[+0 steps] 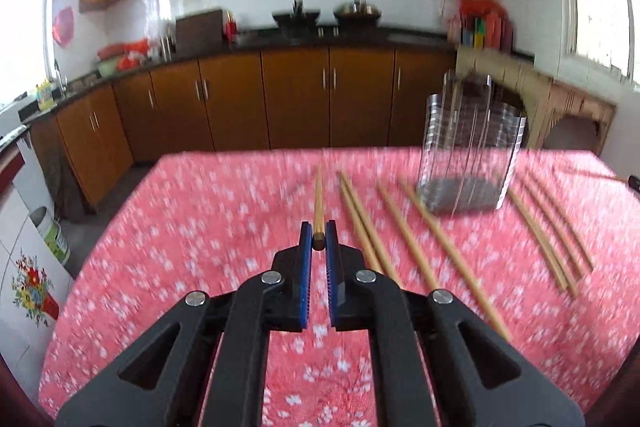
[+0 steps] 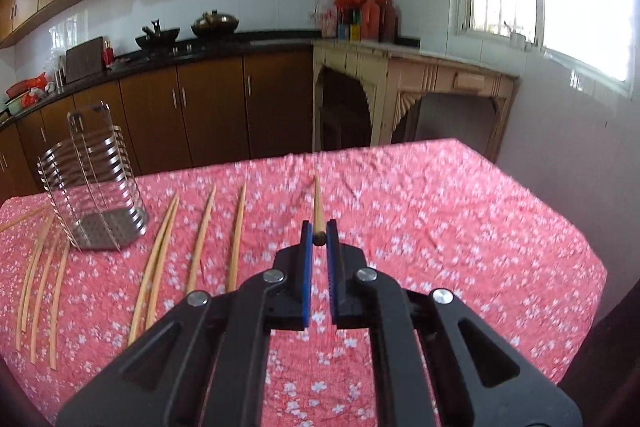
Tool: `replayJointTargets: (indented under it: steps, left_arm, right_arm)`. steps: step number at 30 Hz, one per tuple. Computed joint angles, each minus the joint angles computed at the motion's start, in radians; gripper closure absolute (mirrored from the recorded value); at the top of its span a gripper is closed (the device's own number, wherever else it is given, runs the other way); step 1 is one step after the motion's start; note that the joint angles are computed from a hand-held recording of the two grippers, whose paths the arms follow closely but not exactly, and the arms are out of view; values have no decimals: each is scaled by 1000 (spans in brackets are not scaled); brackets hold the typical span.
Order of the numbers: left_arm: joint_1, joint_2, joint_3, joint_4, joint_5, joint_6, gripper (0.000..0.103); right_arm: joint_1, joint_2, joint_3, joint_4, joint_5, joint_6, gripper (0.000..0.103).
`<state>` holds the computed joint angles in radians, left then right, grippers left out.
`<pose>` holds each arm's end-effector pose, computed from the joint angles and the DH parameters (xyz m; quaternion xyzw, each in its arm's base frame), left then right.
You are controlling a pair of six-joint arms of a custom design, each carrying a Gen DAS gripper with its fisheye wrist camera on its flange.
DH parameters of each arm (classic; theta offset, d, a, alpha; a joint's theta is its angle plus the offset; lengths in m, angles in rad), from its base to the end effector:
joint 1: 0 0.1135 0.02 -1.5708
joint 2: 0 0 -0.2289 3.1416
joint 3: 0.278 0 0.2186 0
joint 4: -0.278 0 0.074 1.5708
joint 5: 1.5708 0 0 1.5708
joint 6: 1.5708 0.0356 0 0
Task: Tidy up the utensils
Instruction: 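Lift the held chopsticks off the cloth with both tools, then carry both chopsticks over the wire holder and open both tools to drop them in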
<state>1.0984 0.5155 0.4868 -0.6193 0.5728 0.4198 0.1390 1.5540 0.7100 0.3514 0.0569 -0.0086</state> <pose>0.0698 0.0941 0.2176 -0.1673 0.8518 0.1104 0.4839 0.2946 0.0392 0.1733 -0.0487 0.8566 0.0091 0.5137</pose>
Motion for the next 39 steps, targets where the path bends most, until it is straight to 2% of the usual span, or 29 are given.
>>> replayJointTargets:
  steps: [5, 11, 19, 28, 39]
  left_arm:
    - [49, 26, 75, 40, 66, -55, 96]
    - [13, 49, 129, 122, 30, -143, 96]
    - [-17, 73, 181, 197, 1, -208, 96]
    - [20, 74, 222, 210, 23, -219, 96]
    - [82, 82, 248, 195, 96, -208, 96]
  right_arm:
    - [-17, -32, 50, -12, -21, -2, 95]
    - [-15, -55, 115, -22, -23, 1, 95]
    - [-1, -89, 187, -49, -20, -1, 95]
    - [-2, -135, 211, -100, -72, 28, 95]
    - [-8, -193, 219, -157, -156, 56, 95]
